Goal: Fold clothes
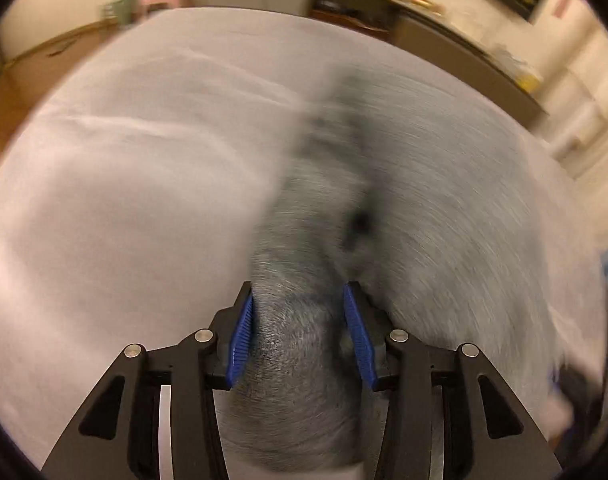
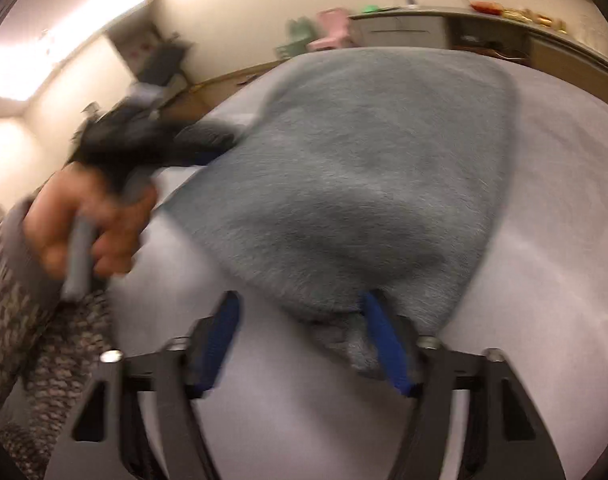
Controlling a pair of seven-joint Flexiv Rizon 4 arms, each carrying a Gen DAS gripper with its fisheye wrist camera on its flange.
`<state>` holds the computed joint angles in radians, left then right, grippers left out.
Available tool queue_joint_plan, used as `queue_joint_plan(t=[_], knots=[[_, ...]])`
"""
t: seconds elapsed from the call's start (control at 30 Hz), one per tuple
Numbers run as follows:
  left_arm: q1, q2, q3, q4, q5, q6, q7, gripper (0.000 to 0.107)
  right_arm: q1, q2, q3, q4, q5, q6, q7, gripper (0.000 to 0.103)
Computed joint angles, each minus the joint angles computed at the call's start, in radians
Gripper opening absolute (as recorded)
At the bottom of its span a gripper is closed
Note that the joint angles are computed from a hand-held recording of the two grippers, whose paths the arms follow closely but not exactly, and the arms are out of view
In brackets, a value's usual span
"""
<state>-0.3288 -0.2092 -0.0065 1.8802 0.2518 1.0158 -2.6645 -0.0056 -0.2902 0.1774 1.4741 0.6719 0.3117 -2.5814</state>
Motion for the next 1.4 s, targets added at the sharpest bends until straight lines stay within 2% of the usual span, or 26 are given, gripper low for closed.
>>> queue_joint_plan(t=[0.03, 0.07, 0.1, 0.13, 0.17, 0.23, 0.3, 0.33, 0.4, 0.47, 0.53, 0.57, 0.63, 0.7, 0.73, 0.8, 0.83, 0.87, 0.9, 0.97, 1.03, 1.1, 1.13, 1.27, 1.4], knots=[[0.023, -0.021, -0.062, 0.024, -0.091, 0.137, 0.118, 0.045, 0.019, -0.009, -0.023, -0.002, -0.036, 0.103, 0.053, 0.06], [0.027, -0.04, -0.102, 0.034, -0.163, 0.235, 0.235, 0.043, 0.039, -0.024, -0.047, -0.001, -0.083, 0.229, 0.121, 0.062], [0.022, -0.041, -0.109, 0.036, -0.183, 0.268, 0.288, 0.042, 0.056, -0.042, -0.074, -0.008, -0.128, 0.326, 0.193, 0.062], [-0.007, -0.045, -0.084, 0.021, -0.157, 0.277, 0.275, 0.042, 0.044, -0.065, -0.087, -0.036, -0.155, 0.358, 0.267, 0.062], [-0.041, -0.045, -0.043, 0.009, -0.12, 0.267, 0.229, 0.042, 0.026, -0.093, -0.104, -0.083, -0.167, 0.345, 0.339, 0.062], [-0.087, -0.045, 0.015, -0.012, -0.052, 0.249, 0.15, 0.039, -0.057, -0.122, -0.084, -0.175, -0.1, 0.236, 0.378, 0.062], [-0.096, -0.051, 0.025, -0.021, -0.024, 0.257, 0.129, 0.038, -0.117, -0.103, -0.044, -0.179, -0.051, 0.202, 0.343, 0.062], [-0.086, -0.061, 0.009, -0.022, -0.036, 0.286, 0.154, 0.038, -0.131, -0.081, -0.025, -0.16, -0.036, 0.203, 0.31, 0.063], [-0.092, -0.1, -0.006, -0.069, -0.033, 0.286, 0.218, 0.041, -0.124, -0.042, 0.004, -0.123, -0.027, 0.201, 0.236, 0.066], [-0.112, -0.148, -0.001, -0.135, -0.013, 0.254, 0.277, 0.043, -0.1, -0.016, 0.011, -0.078, -0.041, 0.245, 0.15, 0.068], [-0.132, -0.199, 0.022, -0.209, 0.005, 0.19, 0.316, 0.043, -0.058, 0.001, 0.01, -0.022, -0.081, 0.346, 0.078, 0.07], [-0.126, -0.211, 0.018, -0.219, -0.012, 0.179, 0.336, 0.043, -0.029, 0.014, 0.009, 0.022, -0.118, 0.43, 0.044, 0.07], [-0.103, -0.231, 0.001, -0.209, -0.065, 0.196, 0.365, 0.043, 0.01, 0.038, 0.016, 0.116, -0.173, 0.603, -0.056, 0.076], [-0.078, -0.238, -0.017, -0.172, -0.122, 0.257, 0.389, 0.043, 0.039, 0.051, 0.028, 0.206, -0.221, 0.775, -0.161, 0.079], [-0.064, -0.236, -0.03, -0.151, -0.155, 0.285, 0.406, 0.043, 0.049, 0.051, 0.03, 0.235, -0.248, 0.832, -0.193, 0.079], [-0.044, -0.245, -0.056, -0.129, -0.221, 0.328, 0.439, 0.043, 0.088, 0.028, 0.01, 0.299, -0.354, 0.956, -0.181, 0.076], [-0.042, -0.246, -0.061, -0.114, -0.244, 0.35, 0.451, 0.043, 0.094, 0.012, 0.004, 0.299, -0.39, 0.955, -0.146, 0.062], [-0.042, -0.247, -0.062, -0.103, -0.262, 0.367, 0.463, 0.043, 0.092, -0.003, 0.004, 0.285, -0.413, 0.928, -0.11, 0.052], [-0.049, -0.247, -0.057, -0.098, -0.272, 0.375, 0.473, 0.043, 0.084, -0.011, 0.009, 0.27, -0.423, 0.907, -0.082, 0.033], [-0.054, -0.24, -0.053, -0.077, -0.293, 0.392, 0.493, 0.043, 0.043, -0.002, 0.043, 0.234, -0.39, 0.849, -0.063, 0.022], [-0.053, -0.231, -0.056, -0.054, -0.316, 0.412, 0.511, 0.043, -0.019, 0.05, 0.094, 0.21, -0.281, 0.763, -0.135, 0.019], [-0.043, -0.228, -0.074, -0.035, -0.349, 0.432, 0.531, 0.043, -0.062, 0.119, 0.108, 0.203, -0.167, 0.623, -0.225, 0.019], [-0.037, -0.228, -0.081, -0.029, -0.367, 0.436, 0.539, 0.043, -0.057, 0.14, 0.1, 0.234, -0.167, 0.612, -0.245, 0.019], [-0.038, -0.187, -0.065, 0.02, -0.415, 0.433, 0.525, 0.043, 0.017, 0.137, 0.038, 0.362, -0.262, 0.718, -0.178, 0.019], [-0.005, -0.151, -0.106, 0.092, -0.455, 0.5, 0.552, 0.043, 0.02, 0.133, 0.007, 0.333, -0.193, 0.683, -0.179, 0.02]])
